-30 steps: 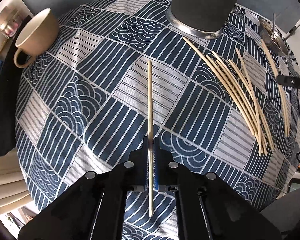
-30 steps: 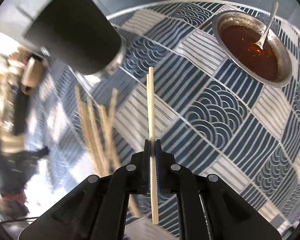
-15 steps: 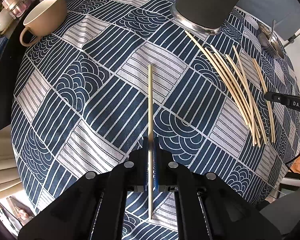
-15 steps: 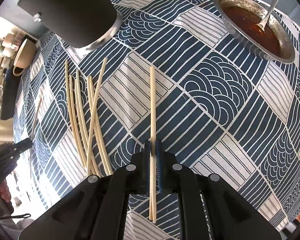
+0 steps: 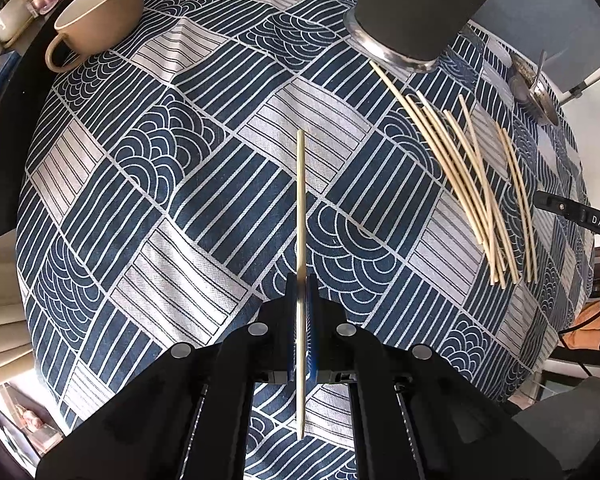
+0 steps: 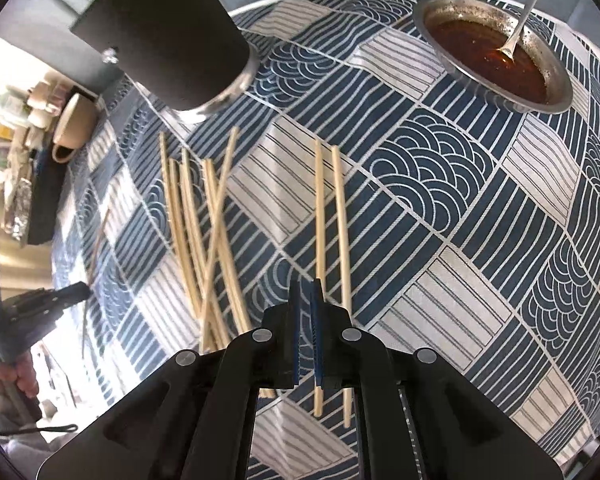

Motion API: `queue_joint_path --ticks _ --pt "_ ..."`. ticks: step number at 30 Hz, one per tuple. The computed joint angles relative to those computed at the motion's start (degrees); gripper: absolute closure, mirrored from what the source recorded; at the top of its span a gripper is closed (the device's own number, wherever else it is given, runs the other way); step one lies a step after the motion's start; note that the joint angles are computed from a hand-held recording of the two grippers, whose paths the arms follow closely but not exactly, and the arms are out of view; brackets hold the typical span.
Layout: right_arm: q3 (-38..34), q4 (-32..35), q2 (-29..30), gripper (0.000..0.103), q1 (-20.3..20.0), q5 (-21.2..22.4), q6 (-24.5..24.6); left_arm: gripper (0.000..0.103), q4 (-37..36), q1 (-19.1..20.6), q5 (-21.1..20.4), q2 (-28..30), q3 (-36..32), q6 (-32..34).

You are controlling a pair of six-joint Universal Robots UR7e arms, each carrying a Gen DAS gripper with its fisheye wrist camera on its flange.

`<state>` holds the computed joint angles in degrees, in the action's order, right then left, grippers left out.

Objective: Organize utensils
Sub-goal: 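Grasp a wooden stick with the left tool while the right tool holds its stick, then lift both held sticks over the black holder and open both tools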

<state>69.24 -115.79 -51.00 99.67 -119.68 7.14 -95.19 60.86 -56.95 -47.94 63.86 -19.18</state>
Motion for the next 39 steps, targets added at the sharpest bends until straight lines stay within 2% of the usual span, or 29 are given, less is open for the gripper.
queue_joint_path --ticks 2,5,10,12,16,21,24,25,27,30,33,35,39 --pt "0.18 -1.14 0.03 0.098 0.30 0.01 -0.89 0.098 -0.30 -0.17 -0.78 -0.41 -0.03 0.13" --pt "1.25 -3.25 -0.23 0.095 0.25 -2.63 -0.60 0.098 0.26 -0.65 0.55 -1.70 0.69 1.15" --pt "1.45 -1.70 -0.11 0.093 -0.70 -4.09 0.28 0.098 0.74 -0.89 0.75 -2.18 1.36 0.78" --pt "0.87 -0.71 0.59 0.084 -0.77 -5.32 0.44 0.098 0.94 -0.95 0.83 -2.26 1.61 0.49" --pt "0.14 0.05 1.72 0.084 -0.60 -6.62 -0.37 0.098 1.08 -1.07 1.08 -1.94 1.91 -0.53" --pt "-2.79 2.68 5.27 0.086 1.35 -14.05 -2.29 0.098 0.51 -1.14 0.65 -2.38 3.10 -1.17" --pt "-4.66 5.19 7.93 0.086 3.05 -20.19 -3.96 0.098 -0.35 -1.17 0.16 -2.84 4.09 -1.05" --pt "-4.82 5.37 8.31 0.089 3.32 -21.00 -4.20 0.098 -0.83 -1.19 -0.07 -2.94 4.44 -0.93" --pt "-4.34 4.34 8.30 0.098 3.38 -19.84 -4.93 0.098 -1.62 -1.26 -0.45 -3.07 4.95 -0.77" --pt "-2.75 2.26 7.43 0.098 3.25 -18.25 -4.29 0.098 -2.72 -1.42 -0.93 -3.39 5.52 -0.16" --pt "-1.39 2.45 4.77 0.098 1.52 -11.10 -0.53 0.098 -0.93 -1.38 -1.15 -2.96 4.24 -0.93" --pt "0.65 1.24 2.24 0.099 0.01 -4.60 1.03 0.098 0.67 -1.31 -1.06 -2.51 3.01 -1.77" --pt "5.42 -4.08 -2.03 0.098 -0.74 1.94 0.91 0.098 0.90 -1.92 -0.90 -2.19 1.52 -0.96"
